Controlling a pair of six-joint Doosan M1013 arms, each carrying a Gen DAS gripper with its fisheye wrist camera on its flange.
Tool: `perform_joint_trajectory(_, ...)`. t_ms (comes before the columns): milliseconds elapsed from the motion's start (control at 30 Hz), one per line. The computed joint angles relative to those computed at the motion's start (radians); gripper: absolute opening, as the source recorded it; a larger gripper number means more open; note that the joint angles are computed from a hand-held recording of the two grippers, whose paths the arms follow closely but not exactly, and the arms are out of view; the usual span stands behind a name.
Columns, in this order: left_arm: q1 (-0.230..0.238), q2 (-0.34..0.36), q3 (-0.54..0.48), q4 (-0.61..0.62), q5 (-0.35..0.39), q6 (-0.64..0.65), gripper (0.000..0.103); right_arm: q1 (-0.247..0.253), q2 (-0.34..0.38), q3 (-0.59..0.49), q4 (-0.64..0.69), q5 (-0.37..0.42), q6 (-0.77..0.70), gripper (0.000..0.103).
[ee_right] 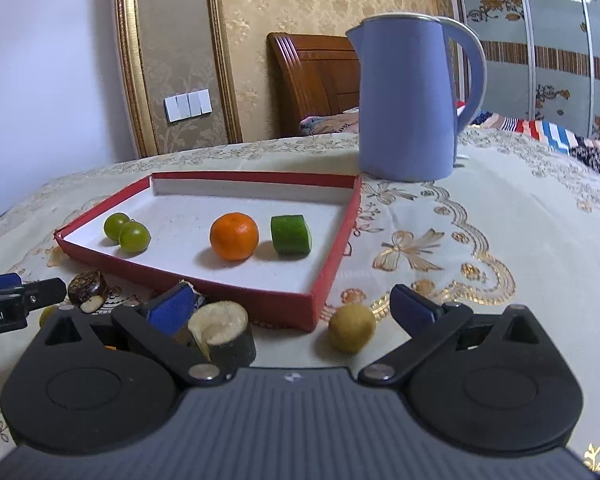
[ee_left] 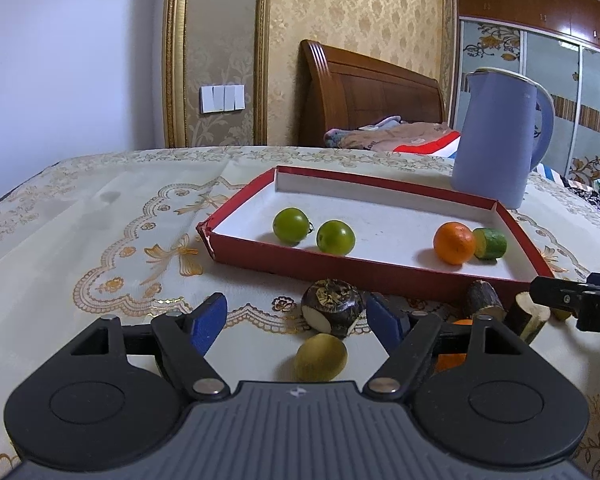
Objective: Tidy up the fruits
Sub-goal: 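Lift both open grippers out of the tray back toward the remaining fruits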
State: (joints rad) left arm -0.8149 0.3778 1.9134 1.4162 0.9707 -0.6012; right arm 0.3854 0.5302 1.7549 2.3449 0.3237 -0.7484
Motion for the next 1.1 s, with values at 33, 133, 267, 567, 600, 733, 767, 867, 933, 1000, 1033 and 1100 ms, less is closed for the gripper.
perform_joint_trajectory(33, -0.001, 0.001, -0.001, 0.001, 0.002, 0.001, 0.078, -0.003, 0.0, 0.0, -0.03, 0.0, 0.036, 0.103)
perform_joint_trajectory(133, -0.001, 0.003, -0.003, -0.003, 0.003, 0.015, 0.078, -0.015, -0.001, 0.003, -0.114, 0.009, 0.151, 0.103)
perform_joint_trajectory(267, -0.004, 0.005, -0.006, -0.019, 0.005, 0.034, 0.078, -0.031, 0.001, 0.008, -0.133, 0.024, 0.246, 0.103)
perform_joint_trajectory(567, 0.001, 0.01, -0.02, -0.08, 0.005, 0.075, 0.078, -0.02, -0.002, 0.011, -0.056, -0.01, 0.157, 0.103)
perform_joint_trajectory(600, 0.003, 0.01, -0.02, -0.083, 0.001, 0.076, 0.078, -0.02, -0.001, 0.009, -0.065, -0.014, 0.164, 0.103)
perform_joint_trajectory(733, 0.012, 0.008, -0.021, -0.108, -0.018, 0.082, 0.078, -0.019, -0.001, 0.005, -0.081, -0.028, 0.185, 0.103)
perform_joint_trajectory(767, 0.015, 0.007, -0.021, -0.115, -0.025, 0.083, 0.078, -0.019, -0.001, 0.006, -0.076, -0.029, 0.179, 0.103)
perform_joint_trajectory(867, 0.026, 0.005, -0.022, -0.147, -0.051, 0.089, 0.081, -0.018, -0.002, 0.007, -0.051, -0.034, 0.157, 0.103)
perform_joint_trajectory(933, 0.029, 0.002, -0.019, -0.151, -0.061, 0.083, 0.081, -0.017, -0.002, 0.005, -0.059, -0.041, 0.165, 0.103)
perform_joint_trajectory(1000, 0.028, 0.004, -0.021, -0.154, -0.057, 0.085, 0.084, -0.017, -0.001, 0.003, -0.072, -0.044, 0.179, 0.103)
perform_joint_trajectory(1033, 0.029, 0.005, -0.022, -0.159, -0.058, 0.091, 0.084, -0.017, 0.0, 0.002, -0.077, -0.047, 0.185, 0.103)
perform_joint_trajectory(1100, 0.03, 0.004, -0.022, -0.163, -0.067, 0.098, 0.084, -0.016, -0.001, 0.002, -0.068, -0.049, 0.175, 0.103)
